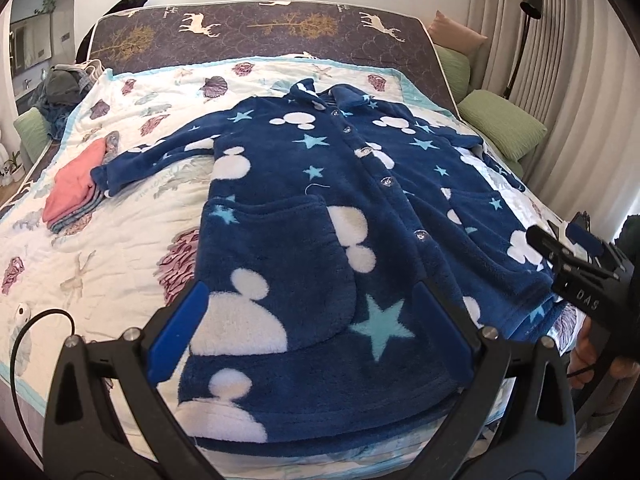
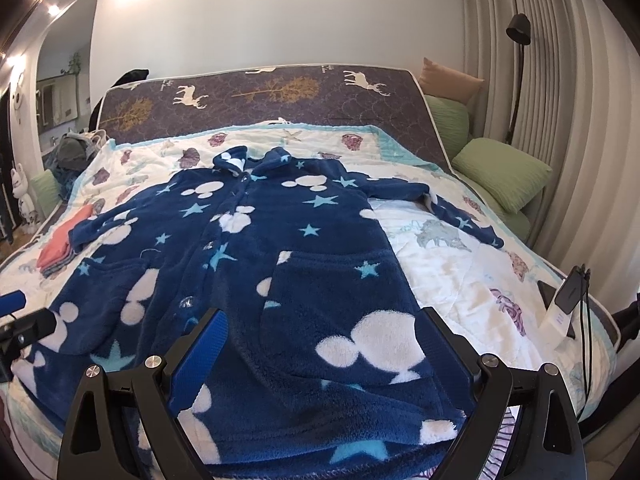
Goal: Fold small clothes
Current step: 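Hover both grippers over the navy star-print robe, approaching its hem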
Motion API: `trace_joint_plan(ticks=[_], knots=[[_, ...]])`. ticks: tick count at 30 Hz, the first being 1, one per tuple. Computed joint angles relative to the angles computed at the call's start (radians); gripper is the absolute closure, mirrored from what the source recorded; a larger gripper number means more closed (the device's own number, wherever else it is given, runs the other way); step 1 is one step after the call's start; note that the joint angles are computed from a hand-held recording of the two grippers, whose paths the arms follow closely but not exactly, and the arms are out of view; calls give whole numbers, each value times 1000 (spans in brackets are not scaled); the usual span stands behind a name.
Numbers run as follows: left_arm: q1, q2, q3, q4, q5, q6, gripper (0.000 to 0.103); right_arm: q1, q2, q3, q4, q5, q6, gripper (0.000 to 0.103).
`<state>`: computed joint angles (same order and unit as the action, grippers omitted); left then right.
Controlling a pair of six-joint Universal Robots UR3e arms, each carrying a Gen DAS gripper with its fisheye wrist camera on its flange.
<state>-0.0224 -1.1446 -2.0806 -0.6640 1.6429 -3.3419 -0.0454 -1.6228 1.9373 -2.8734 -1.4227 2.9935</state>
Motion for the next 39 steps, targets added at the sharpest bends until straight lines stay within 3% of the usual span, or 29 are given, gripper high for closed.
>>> trace_joint_plan(ticks=[6,22,28,33,39], knots=[[1,-13,-4,33,79,11,1,22,11,-25,16,-37,17,7],[45,-55,-37,99,93,40,4,57,82,-159,153,-48,53,6],[16,-94,-15,108,155,34,4,66,103,-217,225,-24,29,6],[39,-89,-17,112,133,29,4,77,104,-219,183,14,20,6],[79,-70,-33,115,62,29,4,139,118,-204,86,-33,-35,6]])
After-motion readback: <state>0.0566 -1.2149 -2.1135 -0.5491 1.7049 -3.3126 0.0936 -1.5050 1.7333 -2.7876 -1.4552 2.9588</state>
